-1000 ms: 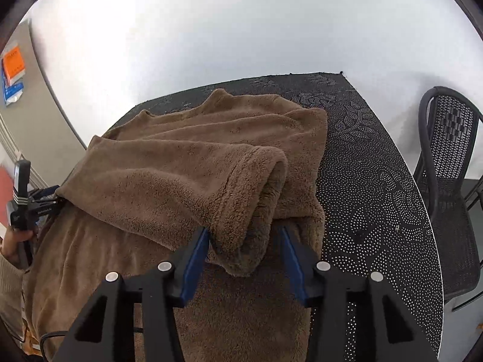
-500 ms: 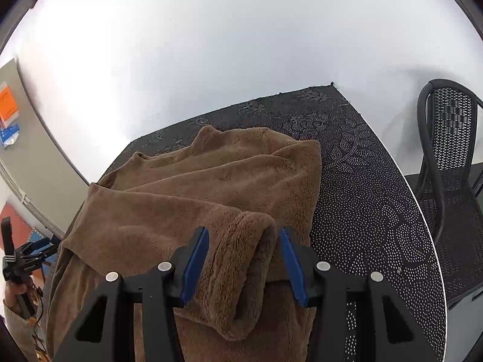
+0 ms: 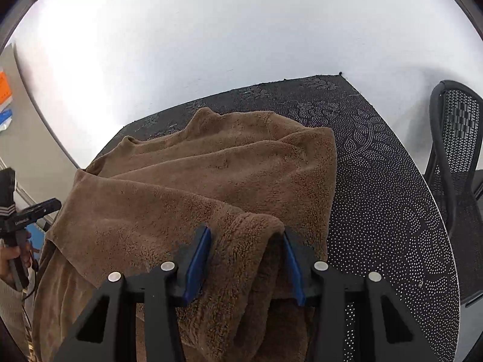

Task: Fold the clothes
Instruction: 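Lay the sleeve down along the folded side with the right gripper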

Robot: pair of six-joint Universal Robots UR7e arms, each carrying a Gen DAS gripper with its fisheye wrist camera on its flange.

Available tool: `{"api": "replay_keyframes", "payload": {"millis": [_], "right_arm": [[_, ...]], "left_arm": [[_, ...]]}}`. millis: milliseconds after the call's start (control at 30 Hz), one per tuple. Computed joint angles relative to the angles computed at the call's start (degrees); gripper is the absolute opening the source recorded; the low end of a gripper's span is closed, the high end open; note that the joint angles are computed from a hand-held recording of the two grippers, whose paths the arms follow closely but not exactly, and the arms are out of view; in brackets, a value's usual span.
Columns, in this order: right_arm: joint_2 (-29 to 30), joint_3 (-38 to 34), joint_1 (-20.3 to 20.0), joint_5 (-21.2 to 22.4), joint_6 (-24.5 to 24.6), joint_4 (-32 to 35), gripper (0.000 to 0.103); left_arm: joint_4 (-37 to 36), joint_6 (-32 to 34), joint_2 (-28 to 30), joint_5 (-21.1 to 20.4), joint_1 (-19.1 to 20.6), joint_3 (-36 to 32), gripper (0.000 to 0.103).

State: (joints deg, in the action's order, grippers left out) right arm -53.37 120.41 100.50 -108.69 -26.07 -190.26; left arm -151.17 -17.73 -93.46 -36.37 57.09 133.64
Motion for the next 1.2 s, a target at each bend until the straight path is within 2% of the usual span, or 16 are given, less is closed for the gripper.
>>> {"api": "replay_keyframes", "payload": {"millis": [33,133,267,333,400,467,600,700,733,800,833,867,933,1000,1100,1200], "right_arm": [[-0.09,0.09,0.17,-0.12,-0.42,-0.43,0.037],[-0.64,0.36,0.68,0.0,-0.91,-2.11,0.032],[-1.04,0.28,1.65,0.96,-1.15,-5.79,0.031],[-0.5,-0.32,2.63,0.53,-2.42,-8.36,0.031],[0.58,-1.74,3.3,-0.4,-3.37,-9.71,0.031],[2.14,-3.71,3.45,-2.11,-3.81,-10.35,0.027],[4.39,-7.66,1.71,-4.58,-1.66,-4.73,0.027],[3.97,-7.26,0.32,-2.43,0.3,-1.36,0.028],[3.64,-6.7,0.01,-1.62,0.77,-1.46,0.03],[2.95,-5.64,-0.24,-0.49,1.76,-2.63,0.056],[2.48,-5.15,-0.42,0.27,2.45,-3.15,0.076],[1.84,-4.6,-0.71,1.37,3.41,-3.41,0.08],[0.28,-3.47,-1.52,4.32,4.7,-2.75,0.08],[-0.52,-2.92,-1.81,6.07,4.09,-1.49,0.08],[0.18,-3.3,-1.14,5.12,1.33,0.73,0.079],[1.45,-4.12,-0.62,3.77,-0.97,3.7,0.079]], "left_arm": [[-0.56,0.47,1.18,-0.56,0.84,-0.69,0.082],[0.26,-1.14,4.12,0.5,3.36,-2.93,0.082],[-1.26,-4.01,5.03,2.5,5.14,-3.56,0.086],[-1.95,-4.92,4.91,4.5,4.81,-2.86,0.088],[-3.0,-5.23,4.93,5.02,5.01,-2.47,0.089],[-4.05,-5.47,4.6,4.89,5.24,-2.03,0.09],[-5.07,-5.39,4.33,4.3,5.53,-1.83,0.091],[-5.77,-4.42,4.42,3.76,5.82,-1.9,0.092],[-5.94,-4.28,4.49,3.35,6.07,-2.08,0.092],[-6.07,-4.67,4.37,2.49,6.4,-2.16,0.093],[-6.01,-4.94,4.18,2.31,6.37,-2.04,0.093],[-5.92,-5.22,3.99,2.13,6.34,-1.91,0.094],[-5.61,-5.52,3.83,2.23,6.18,-1.81,0.094],[-4.55,-6.25,3.59,2.51,5.88,-1.88,0.094],[-3.25,-7.54,2.67,3.31,4.31,-1.42,0.094],[-4.98,-5.46,1.94,3.1,2.4,-0.69,0.094]]}}
